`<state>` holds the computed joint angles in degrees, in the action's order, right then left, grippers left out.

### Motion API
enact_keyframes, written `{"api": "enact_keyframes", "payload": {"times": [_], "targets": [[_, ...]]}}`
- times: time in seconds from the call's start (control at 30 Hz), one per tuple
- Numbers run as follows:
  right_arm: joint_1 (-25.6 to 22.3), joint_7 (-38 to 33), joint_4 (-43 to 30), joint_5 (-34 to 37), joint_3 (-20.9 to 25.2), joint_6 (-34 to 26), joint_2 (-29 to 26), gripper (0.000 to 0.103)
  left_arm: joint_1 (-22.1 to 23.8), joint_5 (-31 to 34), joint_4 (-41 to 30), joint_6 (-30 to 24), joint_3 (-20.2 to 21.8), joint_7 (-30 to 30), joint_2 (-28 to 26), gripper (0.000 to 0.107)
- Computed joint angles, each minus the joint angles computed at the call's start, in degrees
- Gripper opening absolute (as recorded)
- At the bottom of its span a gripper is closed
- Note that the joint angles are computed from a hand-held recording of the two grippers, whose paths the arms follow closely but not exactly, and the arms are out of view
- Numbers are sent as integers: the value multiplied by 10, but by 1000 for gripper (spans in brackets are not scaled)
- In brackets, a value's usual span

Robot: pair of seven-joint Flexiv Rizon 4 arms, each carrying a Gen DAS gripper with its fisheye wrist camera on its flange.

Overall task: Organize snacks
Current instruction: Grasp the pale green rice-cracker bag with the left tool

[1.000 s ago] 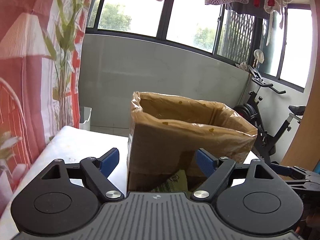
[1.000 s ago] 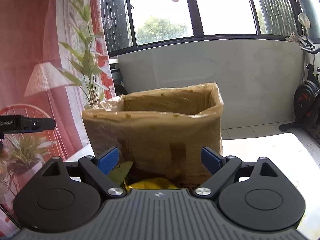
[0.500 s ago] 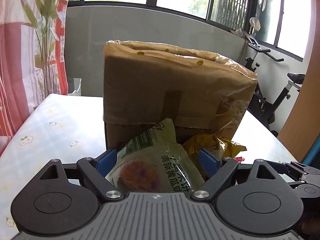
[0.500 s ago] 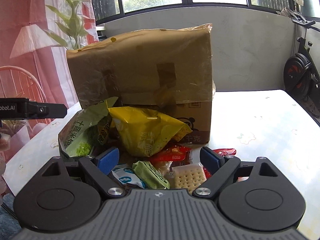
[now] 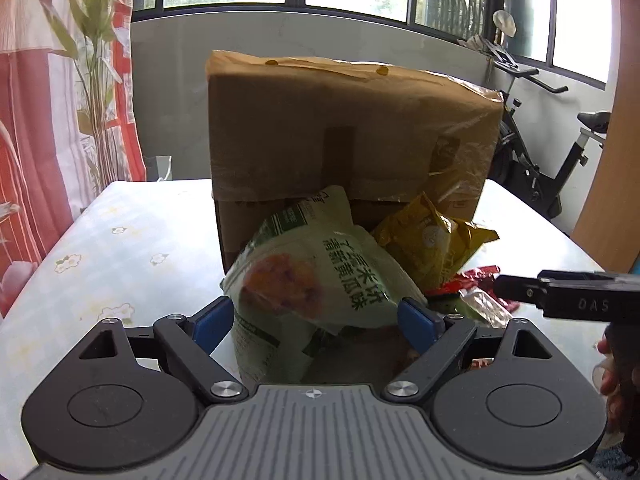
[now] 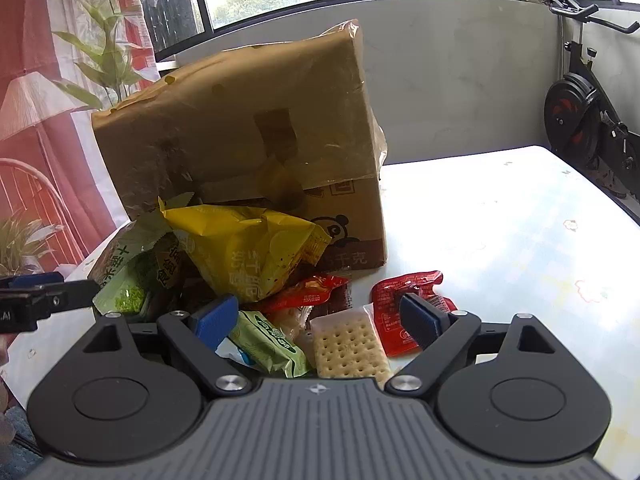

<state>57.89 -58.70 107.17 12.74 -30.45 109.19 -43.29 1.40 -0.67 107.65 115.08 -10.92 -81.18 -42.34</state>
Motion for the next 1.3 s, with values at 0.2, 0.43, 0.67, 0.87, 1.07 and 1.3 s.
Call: {"api": "enact_keyframes", "payload": {"times": [0.2,0.43,0.67,0.87,1.07,1.3], "targets": [[1,-9,2,3,3,5,3,90,-81,-40,-11,12,87,50,-14,91],[15,-5,5,7,-12,-1,2,90,-154,-120,-63,32,155,155,-69,92],[16,2,5,9,-15,-6,1,90,-118,-118,-87,34,113,173,-84,97],[13,8,5,-2,-13,-8,2,90,-138,-141,-110,48,136,217,-109,103],[9,15,5,-9,-11,-14,2,90,-153,-176,-132,54,143,250,-129,103],[4,20,7,-25,-5,-21,5,90,-115,-158,-105,64,97,230,-105,80]]}}
